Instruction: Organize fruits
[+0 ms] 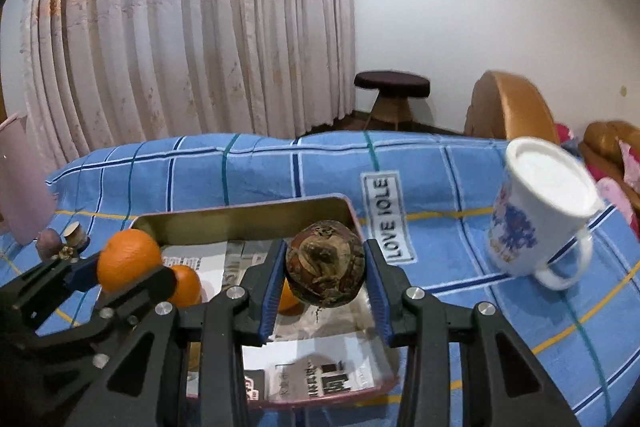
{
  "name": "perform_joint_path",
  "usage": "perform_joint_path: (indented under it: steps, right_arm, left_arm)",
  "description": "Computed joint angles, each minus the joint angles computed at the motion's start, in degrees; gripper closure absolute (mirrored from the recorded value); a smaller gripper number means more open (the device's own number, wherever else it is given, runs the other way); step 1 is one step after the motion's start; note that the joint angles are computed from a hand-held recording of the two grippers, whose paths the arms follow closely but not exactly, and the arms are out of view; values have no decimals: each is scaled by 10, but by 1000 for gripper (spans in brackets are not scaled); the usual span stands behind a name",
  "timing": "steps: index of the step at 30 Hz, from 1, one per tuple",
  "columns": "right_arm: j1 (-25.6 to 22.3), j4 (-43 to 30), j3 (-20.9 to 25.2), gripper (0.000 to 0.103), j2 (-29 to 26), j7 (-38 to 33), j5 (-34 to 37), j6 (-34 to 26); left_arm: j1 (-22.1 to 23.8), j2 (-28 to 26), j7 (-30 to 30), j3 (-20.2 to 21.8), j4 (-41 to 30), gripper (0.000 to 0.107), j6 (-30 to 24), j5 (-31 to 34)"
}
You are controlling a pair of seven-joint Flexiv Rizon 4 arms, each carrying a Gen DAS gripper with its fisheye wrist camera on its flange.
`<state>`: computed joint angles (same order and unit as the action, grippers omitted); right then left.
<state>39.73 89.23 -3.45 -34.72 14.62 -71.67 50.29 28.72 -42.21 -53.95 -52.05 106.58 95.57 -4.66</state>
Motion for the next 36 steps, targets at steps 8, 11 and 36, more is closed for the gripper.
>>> perform_joint_path:
  steps: [8, 11, 36]
  right_arm:
    - [-4, -9, -1, 62, -15, -12, 27, 34]
    - [-5, -7, -5, 62, -17, 0, 27, 55]
    - [-28, 38, 5, 31, 32, 228, -170, 11]
  left_arm:
    - [-21, 20, -3, 31, -2, 58, -14, -18]
    - [-22, 19, 1, 32, -2, 58, -12, -23]
    - [-15, 24, -108, 57, -1, 4, 90, 82]
